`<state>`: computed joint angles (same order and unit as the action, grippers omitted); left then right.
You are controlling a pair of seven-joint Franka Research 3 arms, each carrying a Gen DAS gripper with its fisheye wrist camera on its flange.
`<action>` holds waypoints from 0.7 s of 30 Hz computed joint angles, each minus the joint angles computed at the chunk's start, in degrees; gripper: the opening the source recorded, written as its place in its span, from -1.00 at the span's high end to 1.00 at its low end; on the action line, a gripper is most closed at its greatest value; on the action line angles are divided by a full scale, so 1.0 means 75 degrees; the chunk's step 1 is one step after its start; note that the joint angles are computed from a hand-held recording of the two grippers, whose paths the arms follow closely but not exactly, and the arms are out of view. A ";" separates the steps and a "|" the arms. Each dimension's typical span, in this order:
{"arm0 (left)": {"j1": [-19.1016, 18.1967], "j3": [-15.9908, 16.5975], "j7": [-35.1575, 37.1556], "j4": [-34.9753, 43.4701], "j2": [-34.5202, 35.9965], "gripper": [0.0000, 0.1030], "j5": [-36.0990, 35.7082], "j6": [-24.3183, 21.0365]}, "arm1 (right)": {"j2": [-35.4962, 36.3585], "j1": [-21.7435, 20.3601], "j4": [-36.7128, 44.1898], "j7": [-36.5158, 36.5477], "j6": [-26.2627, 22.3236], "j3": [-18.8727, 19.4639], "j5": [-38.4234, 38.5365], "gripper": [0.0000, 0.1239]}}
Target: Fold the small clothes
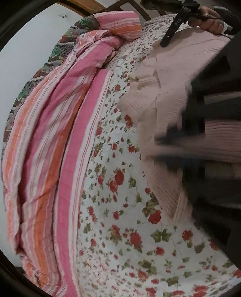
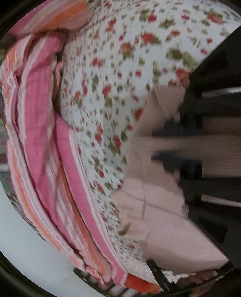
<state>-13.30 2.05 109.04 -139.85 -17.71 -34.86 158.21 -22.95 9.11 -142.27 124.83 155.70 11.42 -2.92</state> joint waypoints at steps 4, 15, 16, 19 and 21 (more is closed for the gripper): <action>-0.0578 0.0635 0.1179 -0.0286 -0.0323 0.87 -0.1538 0.0815 | -0.0333 -0.0044 -0.0357 -0.0091 0.1174 0.0029 -0.0117 0.91; -0.0050 0.0697 0.1287 -0.0408 -0.0369 0.69 -0.1594 -0.0017 | -0.0143 -0.0683 0.0484 0.1662 -0.0784 0.0820 -0.1795 0.52; -0.0083 0.0761 0.1506 -0.0471 -0.0476 0.60 -0.1778 -0.0053 | -0.0294 -0.0597 0.0451 0.1758 -0.0743 0.0858 -0.1923 0.49; -0.0088 0.0834 0.1940 -0.0666 -0.0768 0.24 -0.2098 -0.0073 | -0.0203 -0.0216 0.0683 0.1671 -0.0435 0.0934 -0.1990 0.18; -0.0038 0.0808 0.2043 -0.0835 -0.0972 0.23 -0.2135 -0.0019 | 0.0124 0.0350 0.0833 0.1255 -0.0138 0.0730 -0.1495 0.17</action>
<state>-13.59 8.11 124.37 -146.11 -25.00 -50.87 158.07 -22.02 11.74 -136.02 134.24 154.66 16.89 -14.14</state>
